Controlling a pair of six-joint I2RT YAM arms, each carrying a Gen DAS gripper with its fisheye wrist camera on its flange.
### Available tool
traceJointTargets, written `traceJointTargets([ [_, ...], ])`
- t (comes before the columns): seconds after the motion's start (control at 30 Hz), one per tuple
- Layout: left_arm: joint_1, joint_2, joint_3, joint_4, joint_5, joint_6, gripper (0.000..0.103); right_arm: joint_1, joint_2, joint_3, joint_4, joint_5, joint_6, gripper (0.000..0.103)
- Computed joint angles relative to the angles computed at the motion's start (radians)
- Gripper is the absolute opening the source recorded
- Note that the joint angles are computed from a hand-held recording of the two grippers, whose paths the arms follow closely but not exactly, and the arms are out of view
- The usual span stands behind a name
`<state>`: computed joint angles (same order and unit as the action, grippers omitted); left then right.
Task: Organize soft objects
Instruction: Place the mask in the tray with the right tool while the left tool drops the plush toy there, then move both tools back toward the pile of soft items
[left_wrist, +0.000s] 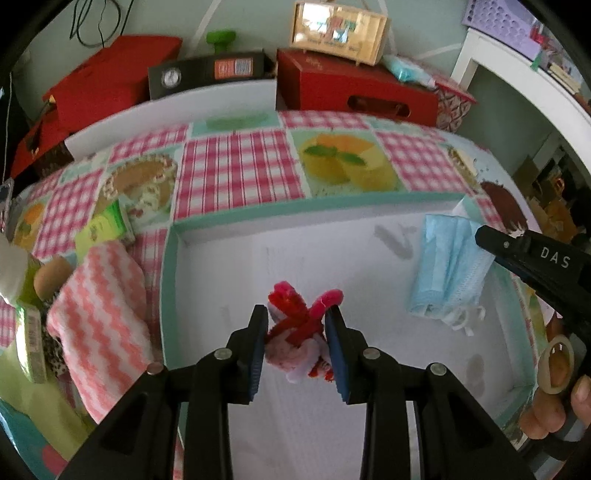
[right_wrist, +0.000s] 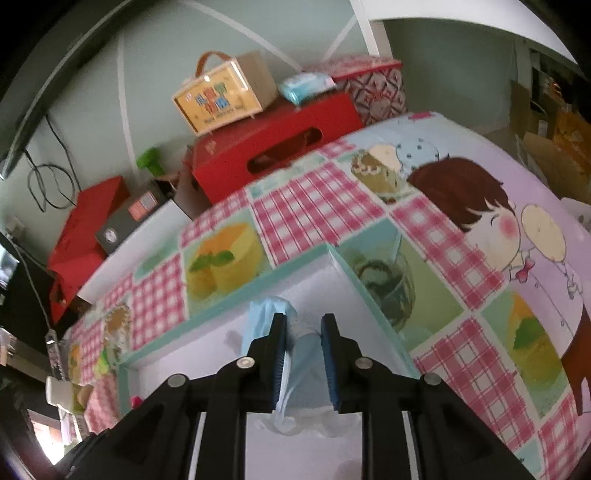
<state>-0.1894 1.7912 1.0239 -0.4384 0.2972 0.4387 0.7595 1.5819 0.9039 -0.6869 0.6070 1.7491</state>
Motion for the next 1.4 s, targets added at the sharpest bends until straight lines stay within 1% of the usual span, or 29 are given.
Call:
traceJointTargets([
  [0.13, 0.002, 0.021, 0.015, -0.013, 0.004, -0.001, 0.033, -0.007, 0.016, 0.001, -0.006, -0.030, 0.013, 0.022],
  [0.17, 0.003, 0.022, 0.018, -0.017, 0.008, 0.001, 0.035, -0.007, 0.020, 0.007, -0.017, -0.033, 0.015, 0.022],
  [0.23, 0.003, 0.024, 0.021, -0.017, 0.012, 0.002, 0.042, -0.009, 0.027, 0.014, -0.028, -0.041, 0.011, 0.022],
  [0.3, -0.001, 0.022, 0.021, -0.011, 0.008, -0.002, 0.055, -0.012, 0.035, 0.025, -0.040, -0.056, 0.007, 0.024],
  [0.33, -0.002, 0.018, 0.016, -0.005, 0.007, -0.003, 0.057, -0.013, 0.039, 0.033, -0.050, -0.065, 0.006, 0.025],
  [0.4, -0.001, 0.015, 0.016, -0.001, 0.007, -0.007, 0.069, -0.015, 0.046, 0.051, -0.076, -0.075, 0.005, 0.036],
  [0.43, 0.001, 0.013, 0.016, 0.003, 0.007, -0.012, 0.072, -0.014, 0.049, 0.058, -0.089, -0.077, 0.008, 0.040],
  [0.47, 0.002, 0.011, 0.015, 0.005, 0.008, -0.016, 0.076, -0.014, 0.050, 0.065, -0.100, -0.079, 0.010, 0.049],
  [0.5, 0.005, 0.007, 0.014, 0.008, 0.009, -0.019, 0.078, -0.013, 0.052, 0.074, -0.114, -0.083, 0.011, 0.055],
  [0.63, 0.028, -0.008, 0.016, 0.020, 0.023, -0.034, 0.085, -0.005, 0.061, 0.118, -0.179, -0.075, 0.001, 0.065],
  [0.67, 0.033, -0.010, 0.017, 0.023, 0.027, -0.040, 0.087, -0.001, 0.068, 0.138, -0.205, -0.071, -0.003, 0.070],
  [0.7, 0.039, -0.011, 0.020, 0.024, 0.029, -0.046, 0.088, 0.002, 0.075, 0.155, -0.227, -0.068, -0.007, 0.075],
  [0.8, 0.063, -0.016, 0.031, 0.023, 0.044, -0.070, 0.090, 0.010, 0.095, 0.204, -0.284, -0.059, -0.018, 0.081],
  [0.87, 0.081, -0.020, 0.039, 0.021, 0.056, -0.082, 0.091, 0.017, 0.105, 0.235, -0.319, -0.053, -0.026, 0.085],
  [0.97, 0.106, -0.023, 0.056, 0.016, 0.068, -0.099, 0.097, 0.027, 0.126, 0.280, -0.370, -0.043, -0.032, 0.089],
  [1.1, 0.140, -0.029, 0.081, -0.009, 0.088, -0.125, 0.097, 0.041, 0.150, 0.339, -0.445, -0.031, -0.030, 0.098],
  [1.3, 0.194, -0.045, 0.111, -0.023, 0.094, -0.138, 0.097, 0.065, 0.186, 0.426, -0.557, -0.010, -0.011, 0.102],
  [1.4, 0.233, -0.045, 0.139, -0.036, 0.114, -0.135, 0.097, 0.073, 0.198, 0.454, -0.583, -0.012, -0.011, 0.103],
])
